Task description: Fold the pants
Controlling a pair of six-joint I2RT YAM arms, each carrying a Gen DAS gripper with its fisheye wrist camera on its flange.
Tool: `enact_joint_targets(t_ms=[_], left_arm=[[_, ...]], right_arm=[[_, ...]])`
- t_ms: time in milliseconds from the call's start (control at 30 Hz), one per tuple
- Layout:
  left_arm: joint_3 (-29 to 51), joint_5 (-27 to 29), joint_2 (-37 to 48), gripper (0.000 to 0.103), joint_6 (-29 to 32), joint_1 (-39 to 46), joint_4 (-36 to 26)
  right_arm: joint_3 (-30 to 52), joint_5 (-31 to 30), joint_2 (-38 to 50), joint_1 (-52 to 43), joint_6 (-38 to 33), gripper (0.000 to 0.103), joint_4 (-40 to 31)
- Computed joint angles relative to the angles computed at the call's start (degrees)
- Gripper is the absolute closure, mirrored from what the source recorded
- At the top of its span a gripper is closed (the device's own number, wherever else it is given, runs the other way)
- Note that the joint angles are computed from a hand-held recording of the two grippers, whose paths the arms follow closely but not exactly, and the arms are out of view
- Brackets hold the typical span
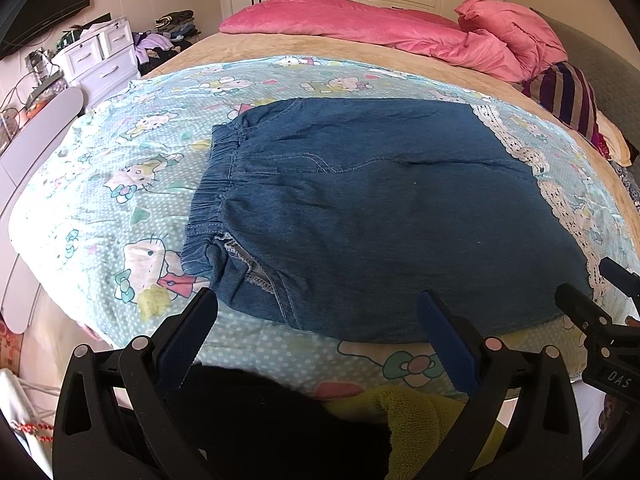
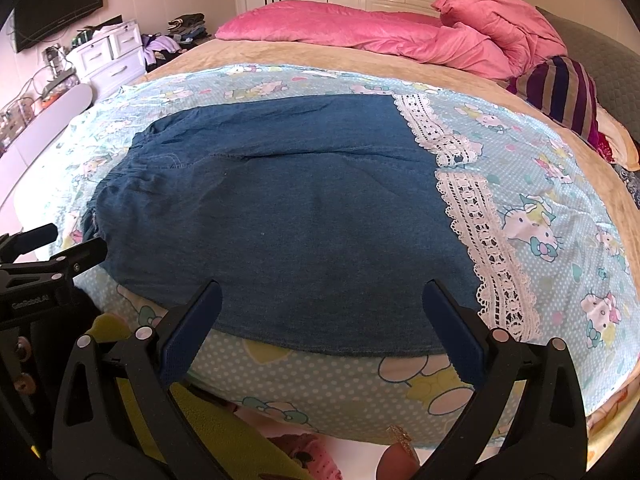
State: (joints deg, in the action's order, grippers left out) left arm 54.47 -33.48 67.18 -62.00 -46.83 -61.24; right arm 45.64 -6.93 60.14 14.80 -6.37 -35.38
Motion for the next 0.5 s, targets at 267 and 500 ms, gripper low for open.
enact_joint_targets(t_ms=[267,500], left_arm=[[-0.1,0.1,0.0,0.004,0.1,0.2,0.0],[-1.0,0.4,-0.8,0.004,1.2,1.5,0.9]], right_arm=[[0.5,-0.1,0.5,0.1,-0.3,0.008,0.0],[1.2,0.3,1.3,0.7,-0.3,0.008,0.2]])
